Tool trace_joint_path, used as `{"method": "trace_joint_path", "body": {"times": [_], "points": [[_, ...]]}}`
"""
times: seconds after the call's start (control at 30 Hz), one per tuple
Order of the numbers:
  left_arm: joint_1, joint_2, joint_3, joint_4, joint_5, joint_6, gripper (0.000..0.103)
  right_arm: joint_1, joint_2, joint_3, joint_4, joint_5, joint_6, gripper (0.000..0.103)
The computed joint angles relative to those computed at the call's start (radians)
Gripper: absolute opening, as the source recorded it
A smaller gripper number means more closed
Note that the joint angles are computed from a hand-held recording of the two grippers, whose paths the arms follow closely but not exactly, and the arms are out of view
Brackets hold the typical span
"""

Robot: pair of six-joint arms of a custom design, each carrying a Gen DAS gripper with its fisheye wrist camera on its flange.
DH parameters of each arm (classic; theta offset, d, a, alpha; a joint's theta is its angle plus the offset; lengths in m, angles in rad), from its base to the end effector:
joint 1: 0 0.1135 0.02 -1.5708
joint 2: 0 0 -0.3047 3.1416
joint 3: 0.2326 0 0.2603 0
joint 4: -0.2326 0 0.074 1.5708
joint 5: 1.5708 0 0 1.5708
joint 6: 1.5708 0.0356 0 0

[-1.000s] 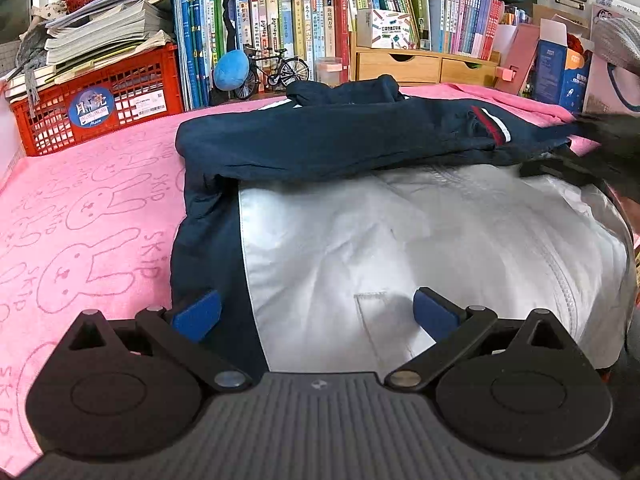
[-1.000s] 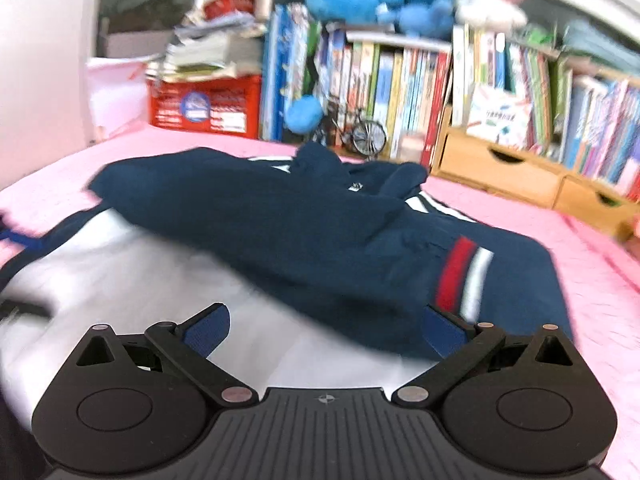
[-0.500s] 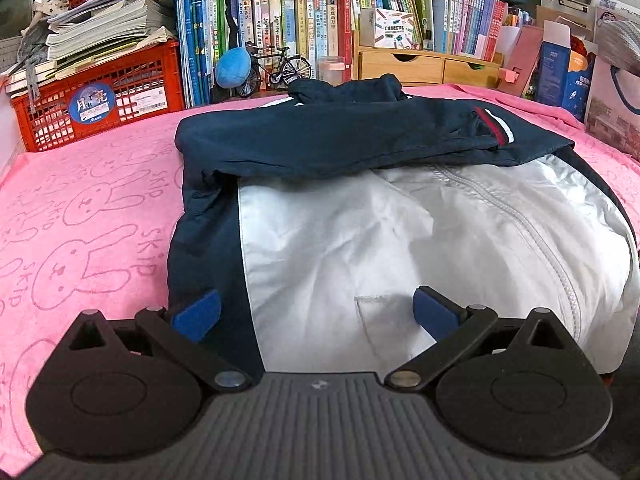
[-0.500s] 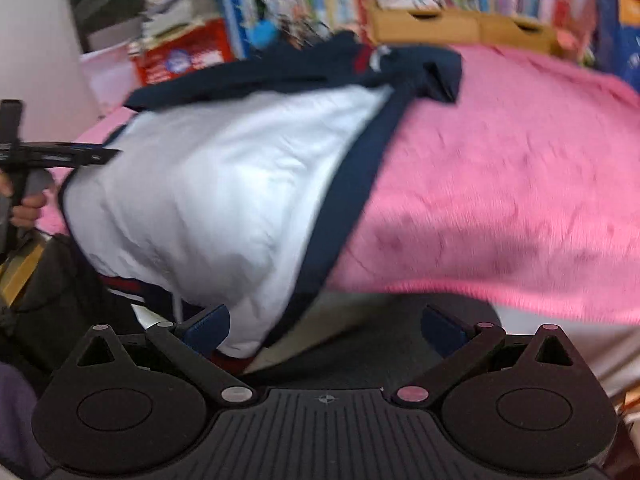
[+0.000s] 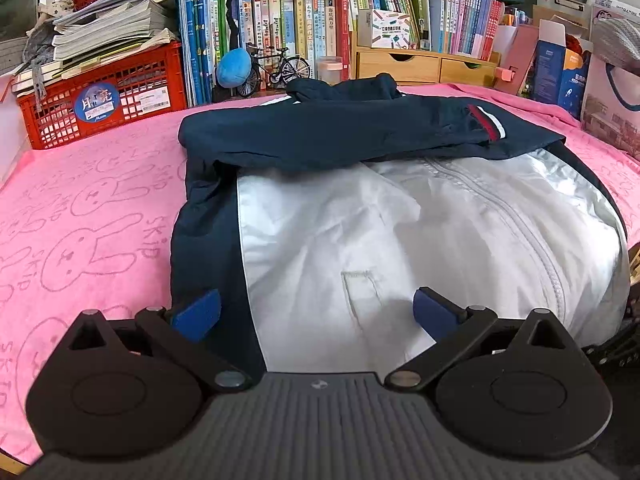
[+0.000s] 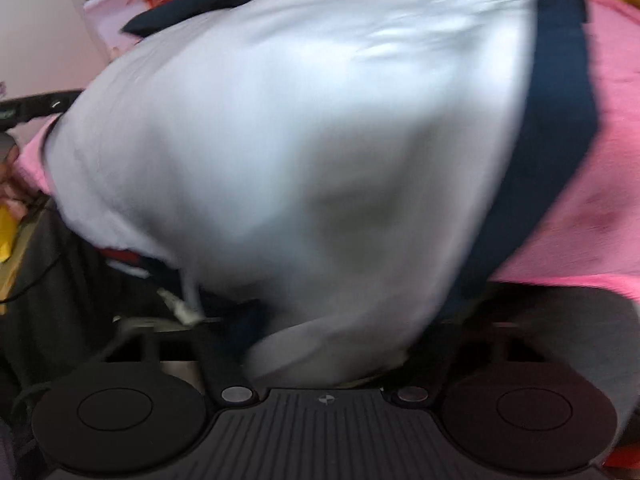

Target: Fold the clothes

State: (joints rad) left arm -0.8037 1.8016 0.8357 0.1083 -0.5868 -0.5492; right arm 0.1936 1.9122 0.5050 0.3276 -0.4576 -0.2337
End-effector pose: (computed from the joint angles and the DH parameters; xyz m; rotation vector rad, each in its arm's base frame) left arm 0.2577 -0.2389 0.1575 0.0342 2.2518 0.0053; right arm 0.2643 0.0678 0.0671 -0.6953 2.4932 0.5886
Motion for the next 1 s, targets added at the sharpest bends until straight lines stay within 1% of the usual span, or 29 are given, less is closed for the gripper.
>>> {"method": "trace_joint_path", "body": {"times": [0.07, 0.13, 0.2, 0.3, 0.37, 0.43, 0.5, 0.53, 0.6, 0.63, 0.7, 0.77, 0.8, 0.87, 0.9, 0.97, 1.0], "points": [[-0.005, 0.001, 0.003, -0.007, -0.006, -0.005, 0.103, 0.014, -0.024, -0.009, -0.040, -0.028, -0.002, 0.047], [-0.010, 0.002, 0.006, -0.015, -0.013, -0.010, 0.103, 0.003, -0.073, -0.024, -0.085, -0.086, -0.009, 0.045], [-0.014, 0.001, 0.010, -0.025, -0.020, -0.013, 0.103, -0.031, -0.138, -0.027, -0.173, -0.177, -0.022, 0.043], [-0.020, 0.000, 0.022, -0.044, -0.034, -0.020, 0.103, -0.099, -0.240, -0.035, -0.271, -0.358, -0.045, 0.042], [-0.028, -0.005, 0.027, -0.058, -0.052, -0.023, 0.103, -0.130, -0.300, -0.045, -0.257, -0.461, 0.008, 0.042], [-0.038, -0.013, 0.032, -0.070, -0.077, -0.023, 0.103, -0.135, -0.330, -0.033, -0.206, -0.534, 0.110, 0.042], [-0.046, -0.031, 0.031, -0.076, -0.104, -0.016, 0.103, -0.121, -0.322, -0.008, -0.110, -0.585, 0.239, 0.042], [-0.046, -0.040, 0.030, -0.076, -0.113, -0.009, 0.103, -0.102, -0.311, 0.008, -0.041, -0.599, 0.322, 0.041], [-0.051, -0.060, 0.024, -0.078, -0.137, 0.001, 0.103, -0.058, -0.271, 0.051, 0.114, -0.589, 0.497, 0.041], [-0.053, -0.069, 0.021, -0.082, -0.148, 0.003, 0.103, -0.047, -0.246, 0.086, 0.163, -0.581, 0.570, 0.041], [-0.052, -0.089, 0.008, -0.082, -0.162, 0.005, 0.103, -0.011, -0.177, 0.144, 0.301, -0.545, 0.740, 0.041], [-0.052, -0.107, -0.004, -0.085, -0.174, 0.002, 0.103, 0.018, -0.088, 0.226, 0.391, -0.492, 0.897, 0.041], [-0.053, -0.117, -0.011, -0.085, -0.180, -0.002, 0.103, 0.031, -0.047, 0.263, 0.414, -0.456, 0.954, 0.041], [-0.058, -0.135, -0.025, -0.086, -0.190, -0.009, 0.103, 0.045, 0.015, 0.349, 0.379, -0.373, 0.982, 0.041], [-0.061, -0.145, -0.032, -0.086, -0.194, -0.008, 0.103, 0.059, 0.042, 0.398, 0.337, -0.319, 0.960, 0.041], [-0.072, -0.165, -0.049, -0.082, -0.201, 0.010, 0.103, 0.060, 0.096, 0.503, 0.231, -0.243, 0.909, 0.041], [-0.080, -0.178, -0.061, -0.074, -0.206, 0.031, 0.103, 0.063, 0.123, 0.534, 0.211, -0.219, 0.906, 0.041]]}}
